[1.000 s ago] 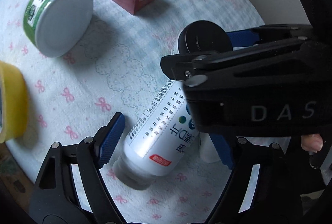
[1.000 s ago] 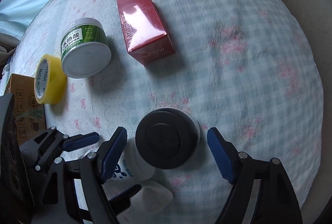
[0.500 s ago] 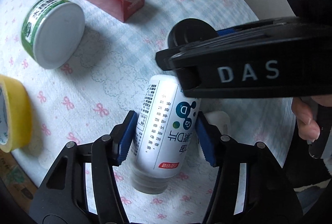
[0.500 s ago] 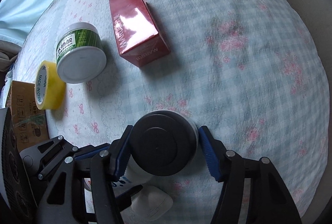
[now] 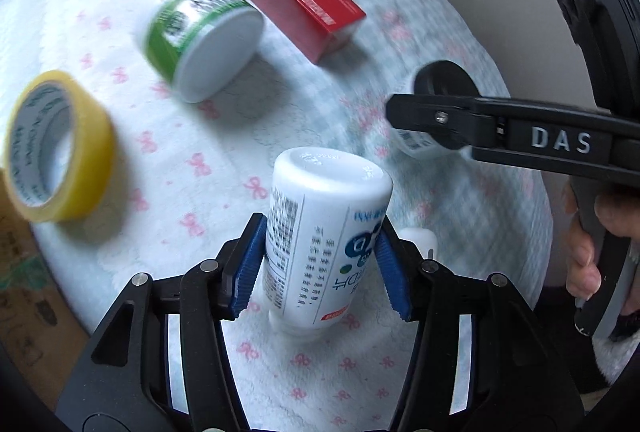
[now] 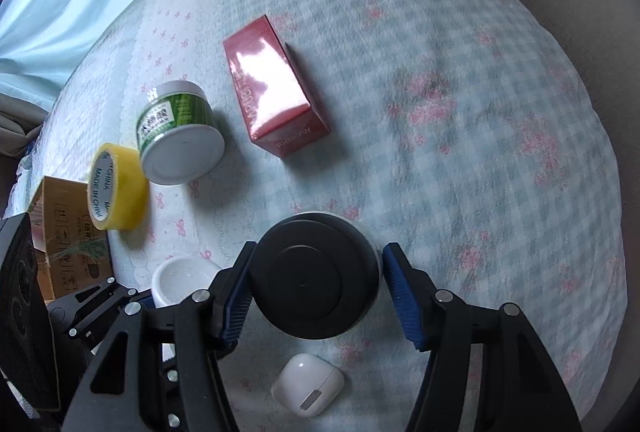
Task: Organize rigid objects
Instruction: 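Carry the white bottle and black cap into the box and release both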
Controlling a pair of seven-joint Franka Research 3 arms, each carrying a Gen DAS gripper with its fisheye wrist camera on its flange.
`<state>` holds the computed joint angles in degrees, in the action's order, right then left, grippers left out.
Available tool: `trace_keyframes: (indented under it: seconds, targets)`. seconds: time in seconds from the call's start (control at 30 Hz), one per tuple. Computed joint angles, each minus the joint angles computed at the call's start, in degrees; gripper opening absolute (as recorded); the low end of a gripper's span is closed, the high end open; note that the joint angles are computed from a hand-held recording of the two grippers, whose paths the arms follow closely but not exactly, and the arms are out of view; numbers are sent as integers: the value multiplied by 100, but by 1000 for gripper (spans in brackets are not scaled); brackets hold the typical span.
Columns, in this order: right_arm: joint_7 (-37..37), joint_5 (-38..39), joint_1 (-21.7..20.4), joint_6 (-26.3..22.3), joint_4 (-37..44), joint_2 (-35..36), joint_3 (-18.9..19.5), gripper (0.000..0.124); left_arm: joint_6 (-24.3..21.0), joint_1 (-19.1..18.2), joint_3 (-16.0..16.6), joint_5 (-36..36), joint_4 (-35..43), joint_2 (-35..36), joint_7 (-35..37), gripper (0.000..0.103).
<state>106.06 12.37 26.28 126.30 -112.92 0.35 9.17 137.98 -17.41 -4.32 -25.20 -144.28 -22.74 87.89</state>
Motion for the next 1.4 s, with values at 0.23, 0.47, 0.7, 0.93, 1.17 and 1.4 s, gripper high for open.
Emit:
trace_keyframes:
  seconds: [0.23, 0.47, 0.7, 0.93, 1.17, 1.4]
  targets:
    - [123, -147, 35, -45, -97, -425, 71, 58, -264, 361, -263, 309, -446, -1069, -788, 48]
    - [3, -217, 100, -59, -268, -990, 176, 58, -392, 245, -184, 896, -565, -1835, -1727, 48]
    - [-30, -204, 183, -238, 18, -1350, 336, 58, -1093, 239, -146, 1482, -304, -2826, -2600, 48]
    - [-39, -157, 339, -743, 858, -1410, 504, 58, -2284, 647, -40, 2069, 286, -3759, -2924, 48]
    - [275, -319, 637, -965, 1767, -1060, 809, 58, -3269, 979, 604, 2559, 720, -4429, -2500, 48]
    - [1321, -982, 1251, -1057, 2799, -217, 1128, 58, -4020, 1419, 1577, 3002, 1050, -4803, -1330, 48]
